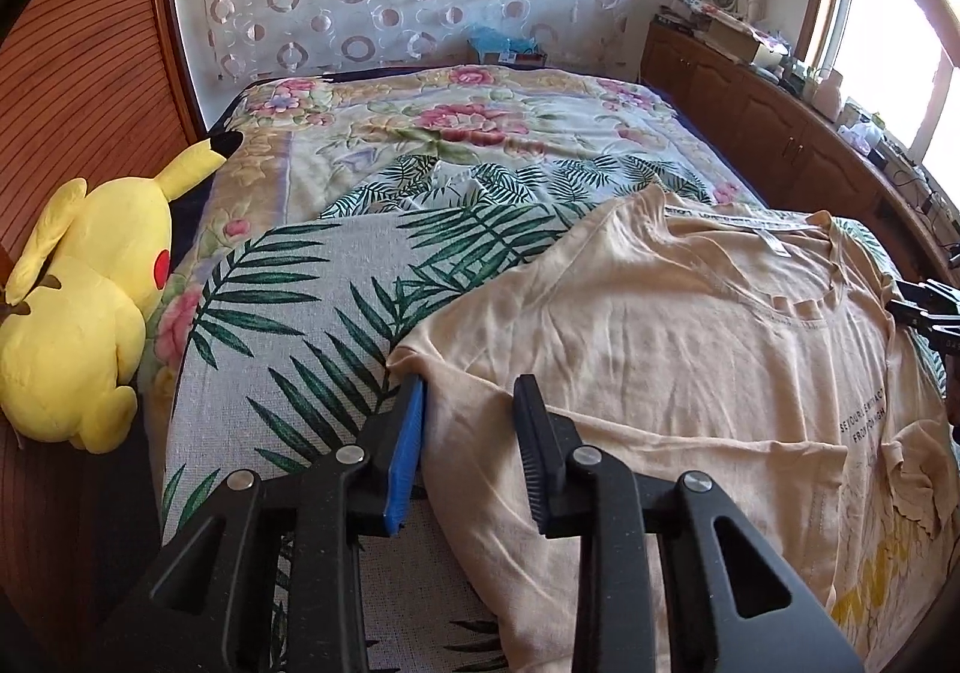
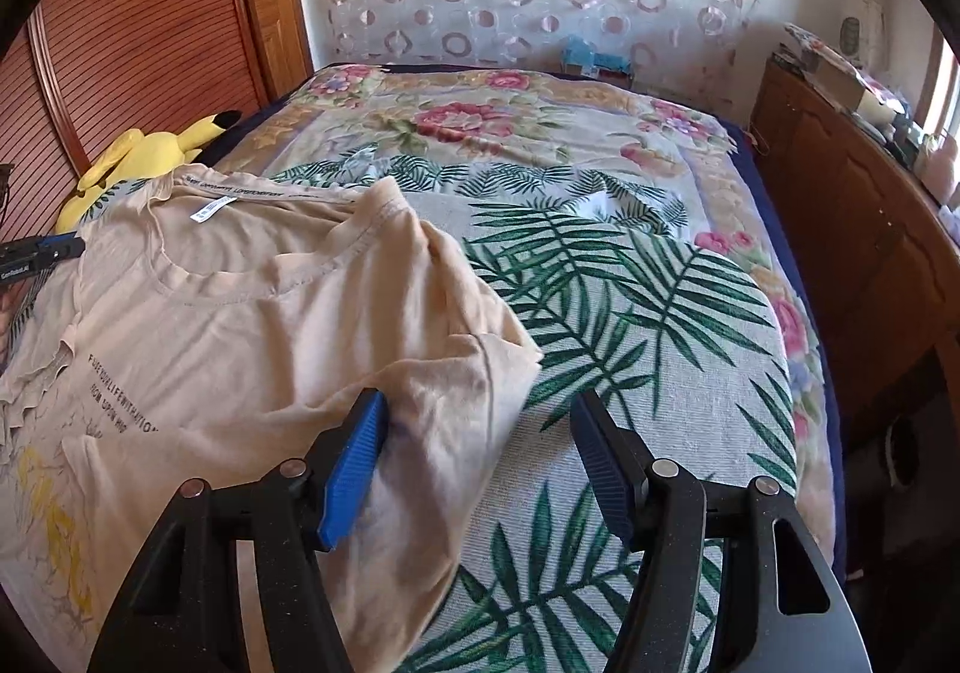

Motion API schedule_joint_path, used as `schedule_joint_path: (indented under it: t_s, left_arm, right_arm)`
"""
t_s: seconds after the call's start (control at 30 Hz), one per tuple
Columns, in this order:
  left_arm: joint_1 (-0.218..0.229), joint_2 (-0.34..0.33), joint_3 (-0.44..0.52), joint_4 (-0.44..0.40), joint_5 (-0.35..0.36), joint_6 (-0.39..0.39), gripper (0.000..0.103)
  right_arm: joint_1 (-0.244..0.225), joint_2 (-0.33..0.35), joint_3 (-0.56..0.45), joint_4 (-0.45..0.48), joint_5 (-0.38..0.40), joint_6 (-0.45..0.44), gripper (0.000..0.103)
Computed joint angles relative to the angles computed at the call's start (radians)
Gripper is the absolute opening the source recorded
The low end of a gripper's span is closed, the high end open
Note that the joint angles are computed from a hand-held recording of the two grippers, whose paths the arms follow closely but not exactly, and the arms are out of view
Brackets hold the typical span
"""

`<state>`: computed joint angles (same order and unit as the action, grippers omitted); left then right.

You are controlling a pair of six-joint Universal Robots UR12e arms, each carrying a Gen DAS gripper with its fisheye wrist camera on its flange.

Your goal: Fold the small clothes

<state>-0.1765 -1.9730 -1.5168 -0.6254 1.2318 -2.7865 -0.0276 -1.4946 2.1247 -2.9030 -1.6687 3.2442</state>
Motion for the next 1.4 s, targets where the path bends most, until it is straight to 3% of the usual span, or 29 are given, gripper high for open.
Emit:
schedule_joint_path:
  t_s: [0.07,0.1,0.13,0.2,0.4,0.47,0.7,0.8,0.9,1.0,1.1,1.2,1.4]
  left_arm:
    - [-0.003,-0.001,0.000,0.004,0.006,0.000,0.031]
    - [-0.002,-0.001,0.000,0.004,0.002,0.001,0.030]
    - [0.000,-0.001,0.002,-0.005,-0.013,0.008,0.011]
    - [0.000,0.003,0.007,-0.039,-0.036,0.024,0.007]
    - [0.003,0.071,-0.059,0.020,-0.098,0.055,0.007]
    - [0.006,0.099,-0.089,0.046,-0.122,0.064,0.007]
    - [0.033,0.196,-0.204,0.120,-0.196,0.087,0.006]
    - [0.039,0.231,-0.248,0.141,-0.193,0.123,0.006]
    - [0.058,0.270,-0.293,0.184,-0.204,0.108,0.006]
    - [0.083,0.313,-0.335,0.202,-0.241,0.102,0.006]
    - [0.111,0.353,-0.377,0.204,-0.289,0.118,0.006]
    - [0.119,0.380,-0.419,0.203,-0.261,0.190,0.006]
    - [0.169,0.418,-0.471,0.195,-0.306,0.170,0.006]
  right_arm:
    - [0.004,0.005,-0.003,-0.005,0.009,-0.022,0.055]
    - [0.005,0.006,-0.005,-0.005,0.018,-0.033,0.044]
    - [0.010,0.006,-0.010,0.005,0.012,-0.043,0.030]
    - [0.014,0.004,-0.018,0.029,0.018,-0.047,0.007]
    - [0.042,-0.025,0.016,-0.076,0.008,-0.061,0.007]
    - [0.061,-0.043,0.035,-0.114,-0.028,-0.056,0.007]
    - [0.095,-0.141,0.139,-0.238,-0.028,-0.030,0.007]
    - [0.113,-0.172,0.178,-0.263,-0.046,-0.037,0.007]
    - [0.133,-0.201,0.217,-0.287,-0.067,-0.029,0.007]
    - [0.156,-0.241,0.253,-0.294,-0.083,-0.003,0.007]
    - [0.158,-0.296,0.299,-0.296,-0.042,0.009,0.007]
    - [0.167,-0.337,0.334,-0.268,-0.031,-0.007,0.007]
    - [0.168,-0.394,0.378,-0.196,-0.049,0.022,0.007]
